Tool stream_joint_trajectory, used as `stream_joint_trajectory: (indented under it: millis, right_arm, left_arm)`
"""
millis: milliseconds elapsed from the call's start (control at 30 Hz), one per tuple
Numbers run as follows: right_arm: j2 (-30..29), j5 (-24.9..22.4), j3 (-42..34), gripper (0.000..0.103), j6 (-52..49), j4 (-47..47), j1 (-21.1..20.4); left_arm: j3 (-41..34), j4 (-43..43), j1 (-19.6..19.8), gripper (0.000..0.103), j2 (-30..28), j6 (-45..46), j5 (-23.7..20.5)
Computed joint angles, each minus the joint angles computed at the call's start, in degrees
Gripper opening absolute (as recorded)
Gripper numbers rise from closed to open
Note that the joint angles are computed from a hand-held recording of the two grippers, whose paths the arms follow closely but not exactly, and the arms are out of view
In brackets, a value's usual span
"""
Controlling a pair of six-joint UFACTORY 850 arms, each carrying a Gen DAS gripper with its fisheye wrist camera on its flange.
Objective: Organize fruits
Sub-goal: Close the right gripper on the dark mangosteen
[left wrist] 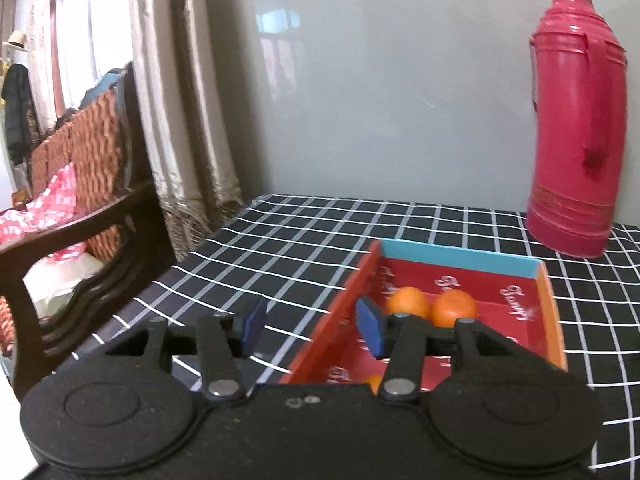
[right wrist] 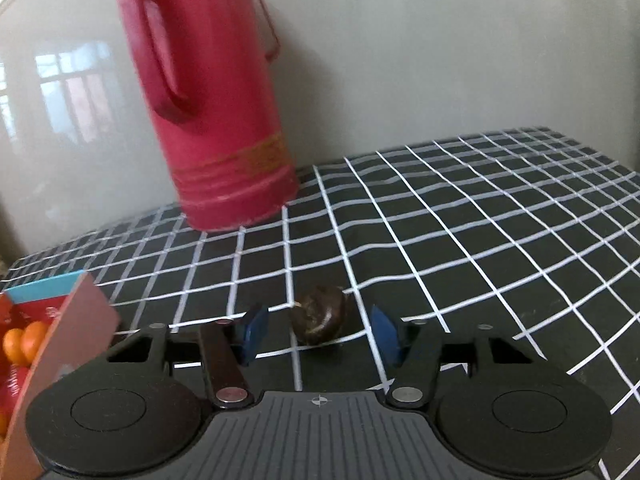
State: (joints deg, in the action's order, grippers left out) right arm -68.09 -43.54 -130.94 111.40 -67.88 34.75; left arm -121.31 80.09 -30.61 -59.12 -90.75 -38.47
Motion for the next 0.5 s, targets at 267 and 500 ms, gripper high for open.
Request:
stream_joint_trajectory:
  millis: [267, 500]
  right_arm:
    - [-3.1, 0.8, -5.1, 0.034, -6.1, 3.5, -0.8]
    - [-1.1, 2.2, -1.8, 0.034, -1.4, -4.9, 1.3]
  left_arm:
    - [2.0, 1.6, 1.2, 0.057, 1.3, -3.2, -1.3]
    - [2.3, 0.6, 1.8, 0.064, 1.9, -3.9, -1.8]
